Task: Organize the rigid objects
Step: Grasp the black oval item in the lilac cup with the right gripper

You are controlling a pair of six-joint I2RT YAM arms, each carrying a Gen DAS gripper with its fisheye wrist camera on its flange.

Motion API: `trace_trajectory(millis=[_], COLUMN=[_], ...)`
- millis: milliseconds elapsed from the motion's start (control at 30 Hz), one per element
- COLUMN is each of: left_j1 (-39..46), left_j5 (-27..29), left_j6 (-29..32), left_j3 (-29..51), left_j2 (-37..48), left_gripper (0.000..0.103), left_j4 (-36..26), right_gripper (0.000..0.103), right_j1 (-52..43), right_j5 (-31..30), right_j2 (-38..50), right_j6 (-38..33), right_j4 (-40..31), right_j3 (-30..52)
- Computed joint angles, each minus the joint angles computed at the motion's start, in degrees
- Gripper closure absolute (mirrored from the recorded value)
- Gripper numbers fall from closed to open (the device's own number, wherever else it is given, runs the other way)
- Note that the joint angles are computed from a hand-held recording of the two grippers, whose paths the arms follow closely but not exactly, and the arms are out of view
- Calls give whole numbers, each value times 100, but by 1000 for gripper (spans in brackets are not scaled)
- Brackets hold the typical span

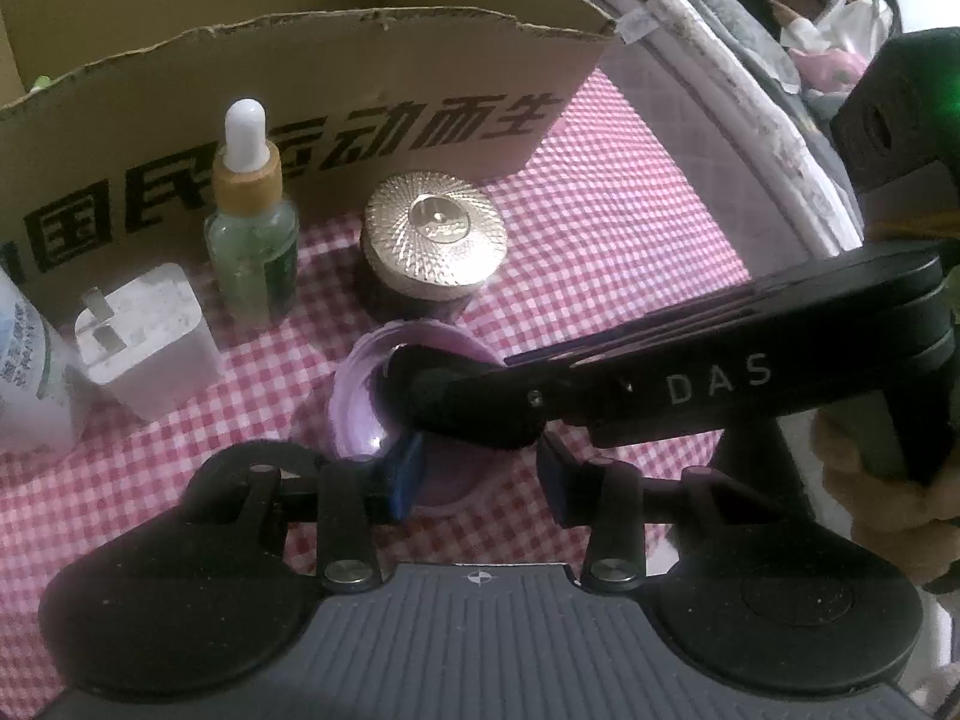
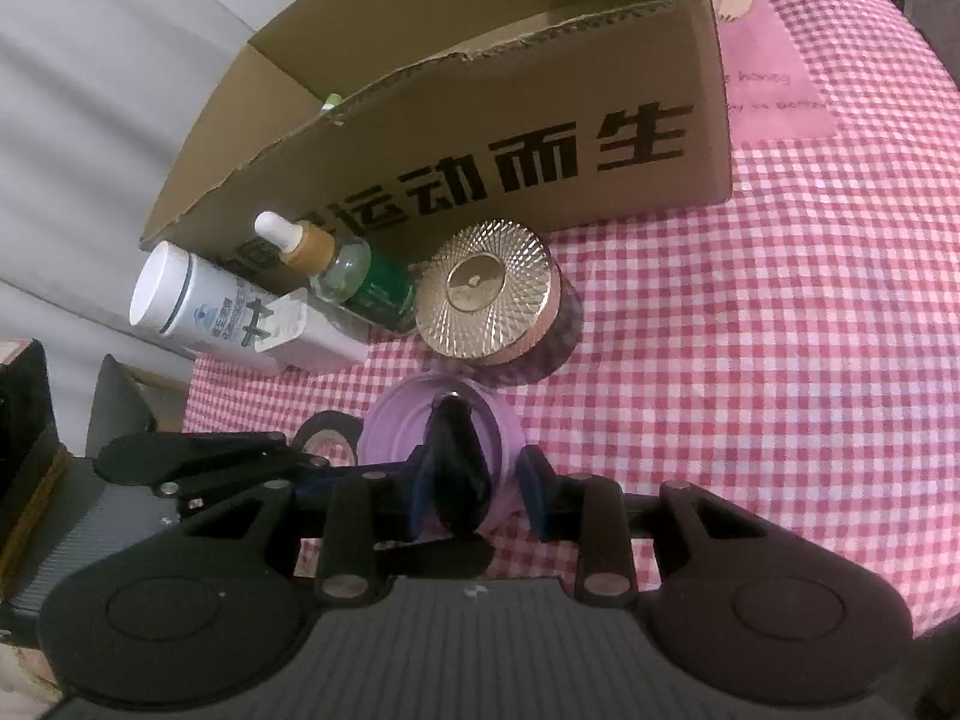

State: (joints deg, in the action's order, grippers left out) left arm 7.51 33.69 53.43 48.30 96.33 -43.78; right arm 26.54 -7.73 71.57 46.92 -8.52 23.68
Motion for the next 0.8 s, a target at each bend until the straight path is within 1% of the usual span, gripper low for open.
trace_trajectory(millis=[167, 267, 300, 400, 533, 667, 800], left_j1=[29, 13, 17, 38, 6, 92, 121], left_j5=[137, 146, 148, 143, 99, 122, 131], left_j6=[-102, -135, -111, -37, -184, -163, -134], left_j3=[116, 106, 78, -28, -96, 73, 73], left_j2=[113, 127, 108, 45, 21, 187, 174], left_gripper=[63, 65, 65, 66, 66, 65, 66], left_j4=[-2, 35, 73, 163, 310, 159, 152], right_gripper=[68, 73, 76, 77, 77, 77, 77], right_j1=[-208, -280, -266, -236, -145, -214, -359], right_j5=[-269, -303, -252, -200, -167, -119, -122], right_j2=[55, -67, -213, -597, -732, -1350, -1512], right_j6=[-45, -72, -79, -96, 19, -87, -191], right_j4=[233, 365, 287, 104, 30, -316, -429], right_j3=[-104, -249, -292, -410, -459, -520, -498])
